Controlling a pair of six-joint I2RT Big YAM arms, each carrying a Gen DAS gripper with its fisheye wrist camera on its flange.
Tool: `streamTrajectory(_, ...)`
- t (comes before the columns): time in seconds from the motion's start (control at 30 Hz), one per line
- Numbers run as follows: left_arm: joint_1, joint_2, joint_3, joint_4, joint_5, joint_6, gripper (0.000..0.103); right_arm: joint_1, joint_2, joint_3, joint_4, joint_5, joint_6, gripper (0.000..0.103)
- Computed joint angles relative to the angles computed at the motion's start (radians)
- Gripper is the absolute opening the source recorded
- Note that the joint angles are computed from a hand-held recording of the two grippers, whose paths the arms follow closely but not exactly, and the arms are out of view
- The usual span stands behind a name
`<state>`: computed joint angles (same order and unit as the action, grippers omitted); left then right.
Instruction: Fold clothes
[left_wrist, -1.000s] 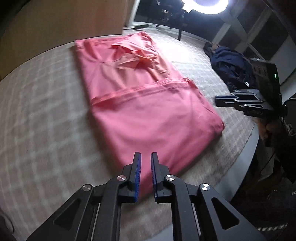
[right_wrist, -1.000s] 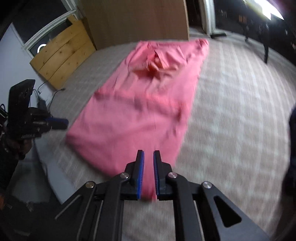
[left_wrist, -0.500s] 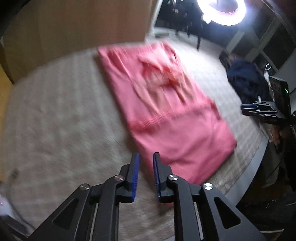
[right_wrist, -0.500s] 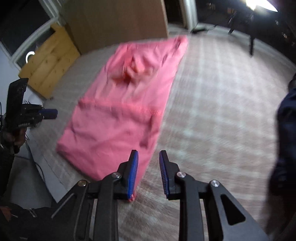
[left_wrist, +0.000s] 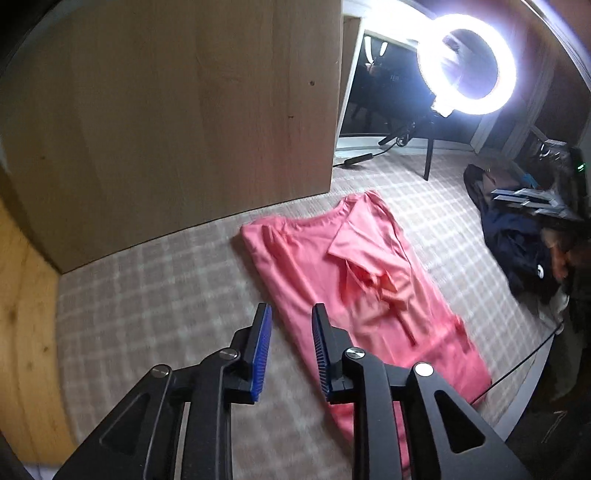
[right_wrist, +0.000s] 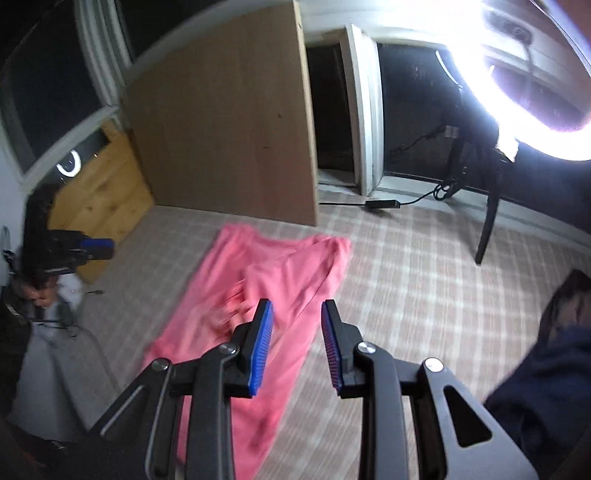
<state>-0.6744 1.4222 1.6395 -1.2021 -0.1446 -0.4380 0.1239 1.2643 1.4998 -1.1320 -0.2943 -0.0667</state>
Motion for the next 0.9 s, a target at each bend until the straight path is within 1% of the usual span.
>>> streamTrajectory(0.03,0.017,0.030,0.014,0.014,0.024,0.018,0.023,0.003,0.036,0.013,0.008,-0.003,0.008,0.027)
streamTrajectory(0.1,0.050,0.097,0.047,0.028,0.036,0.055,0.024,0.005,0.125,0.040,0.034,0.009,0.017,0.027)
streamTrajectory(0.23,0.114,0.230,0.107,0.041,0.090,0.096,0.024,0.007,0.298,0.114,0.058,0.021,0.022,0.027)
streamTrajectory(0.33,0.142,0.303,0.147,0.041,0.110,0.116,0.024,-0.001,0.379,0.163,0.058,-0.017,0.034,0.027)
streamTrajectory(0.37,0.151,0.328,0.162,0.040,0.116,0.123,0.025,-0.006,0.399,0.173,0.061,-0.045,0.037,0.031)
streamTrajectory(0.4,0.155,0.349,0.177,0.035,0.111,0.132,0.026,-0.011,0.417,0.183,0.065,-0.076,0.039,0.035)
streamTrajectory(0.43,0.158,0.369,0.192,0.030,0.106,0.142,0.029,-0.015,0.434,0.194,0.067,-0.101,0.034,0.041)
streamTrajectory(0.47,0.162,0.390,0.207,0.025,0.101,0.151,0.030,-0.015,0.450,0.207,0.070,-0.103,0.024,0.042)
streamTrajectory(0.57,0.164,0.436,0.243,0.014,0.090,0.171,0.031,-0.011,0.482,0.236,0.062,-0.086,-0.009,0.042)
streamTrajectory(0.67,0.159,0.464,0.267,0.009,0.072,0.192,0.032,-0.011,0.497,0.248,0.060,-0.092,-0.045,0.042)
streamTrajectory(0.8,0.141,0.466,0.264,0.025,0.041,0.231,0.033,-0.013,0.517,0.268,0.047,-0.111,-0.092,0.042)
streamTrajectory(0.87,0.135,0.462,0.257,0.035,0.034,0.243,0.033,-0.015,0.518,0.265,0.056,-0.115,-0.115,0.042)
streamTrajectory(0.9,0.132,0.458,0.250,0.042,0.033,0.250,0.031,-0.016,0.519,0.262,0.057,-0.125,-0.129,0.042)
